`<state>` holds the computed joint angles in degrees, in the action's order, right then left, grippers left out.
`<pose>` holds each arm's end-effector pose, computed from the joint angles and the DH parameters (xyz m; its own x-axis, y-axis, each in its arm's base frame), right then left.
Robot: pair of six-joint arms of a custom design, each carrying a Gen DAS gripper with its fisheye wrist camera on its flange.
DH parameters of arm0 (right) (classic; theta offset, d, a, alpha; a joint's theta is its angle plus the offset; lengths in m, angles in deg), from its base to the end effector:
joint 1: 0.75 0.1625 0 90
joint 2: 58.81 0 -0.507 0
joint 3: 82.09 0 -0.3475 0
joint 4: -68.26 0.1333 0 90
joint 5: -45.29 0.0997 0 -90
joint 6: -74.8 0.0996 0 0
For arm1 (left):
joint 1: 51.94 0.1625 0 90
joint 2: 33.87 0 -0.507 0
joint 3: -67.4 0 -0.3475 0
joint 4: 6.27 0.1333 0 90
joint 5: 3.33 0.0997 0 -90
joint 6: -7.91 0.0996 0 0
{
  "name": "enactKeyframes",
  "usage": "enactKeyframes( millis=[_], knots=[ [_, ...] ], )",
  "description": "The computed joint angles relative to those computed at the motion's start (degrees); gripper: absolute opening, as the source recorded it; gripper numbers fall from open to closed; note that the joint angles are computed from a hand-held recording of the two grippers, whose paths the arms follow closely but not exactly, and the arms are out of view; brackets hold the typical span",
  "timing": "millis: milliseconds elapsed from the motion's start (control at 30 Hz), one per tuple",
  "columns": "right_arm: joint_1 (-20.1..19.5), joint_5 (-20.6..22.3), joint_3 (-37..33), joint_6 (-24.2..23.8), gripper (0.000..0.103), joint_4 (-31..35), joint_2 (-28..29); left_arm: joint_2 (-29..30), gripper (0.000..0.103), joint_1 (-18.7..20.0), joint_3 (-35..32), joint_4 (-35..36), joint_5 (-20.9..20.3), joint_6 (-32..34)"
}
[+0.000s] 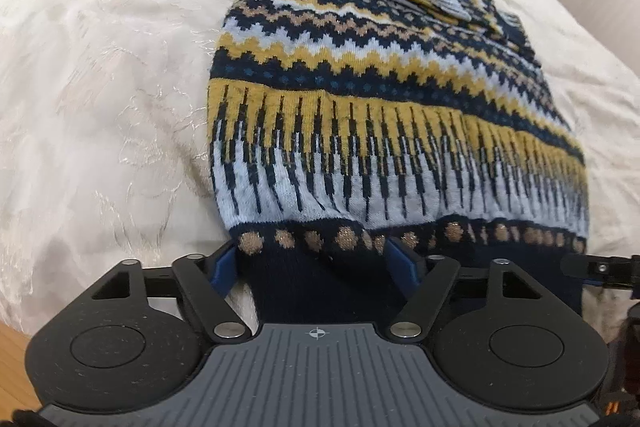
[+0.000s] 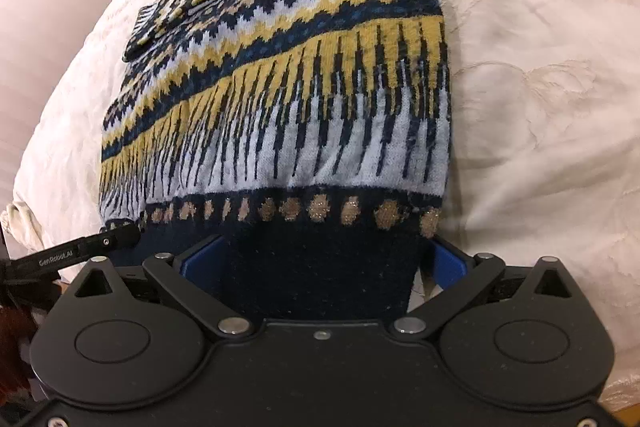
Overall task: Fold small clothes
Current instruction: 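Close both grippers on the navy hem, then lift the hem with both grippers and fold it up toward the collar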
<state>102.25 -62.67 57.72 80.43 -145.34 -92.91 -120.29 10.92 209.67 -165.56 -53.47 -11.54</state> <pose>0.2011 -0.4151 0.0527 -0.9646 -0.0301 0.2619 -0.1200 0.9347 -0.3345 0.0197 -0.3938 0.3297 -0.8559 -0.0830 -0.5104 0.1683 0.8886 -0.4267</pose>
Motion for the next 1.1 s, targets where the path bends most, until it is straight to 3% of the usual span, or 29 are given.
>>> enactKeyframes(
  millis=[167,367,433,500,533,567,600,667,733,833,933,1100],
  knots=[
    [-0.1,0.8,0.8,0.1,0.096,-1.8,0.2,-2.0,0.056,-0.4,1.1,-1.1,-1.3,0.1],
    [-0.7,1.5,1.9,1.7,0.082,-4.0,-0.1,-3.7,0.055,-0.7,1.9,-2.6,-2.6,-0.4],
    [-0.8,1.7,2.1,2.0,0.073,-4.1,-0.3,-4.1,0.055,-1.2,2.5,-3.3,-1.8,-0.8],
    [-1.3,2.3,2.5,1.8,0.052,-3.9,-0.7,-4.5,0.055,-1.3,2.9,-3.9,-1.4,-1.6],
    [-1.5,2.8,2.6,1.9,0.047,-3.7,-1.0,-4.8,0.054,-1.4,3.1,-4.3,-1.1,-2.0],
    [-1.8,3.8,2.8,1.6,0.034,-3.8,-1.2,-4.9,0.051,-1.6,3.3,-4.5,-0.6,-2.4],
    [-1.9,4.6,2.8,1.5,0.029,-4.1,-1.2,-5.1,0.049,-1.6,3.3,-4.3,-0.2,-2.6],
    [-1.1,3.7,2.6,0.7,0.029,-3.8,-1.3,-5.2,0.035,-1.4,3.3,-5.0,0.1,-2.9],
    [-0.8,3.4,2.4,0.2,0.028,-3.6,-1.4,-5.1,0.029,-1.3,3.9,-7.2,0.3,-3.2],
    [-1.0,3.3,2.6,1.0,0.029,-3.7,-1.3,-5.2,0.03,-0.3,3.8,-8.3,-1.1,-4.2],
    [-1.2,3.0,2.6,1.3,0.031,-3.8,-1.3,-5.2,0.03,-0.1,2.9,-3.5,-0.1,-5.9],
    [-1.0,2.4,2.3,2.6,0.036,-3.1,-1.2,-3.6,0.03,0.9,1.5,-1.2,-1.3,-5.0]
  ],
)
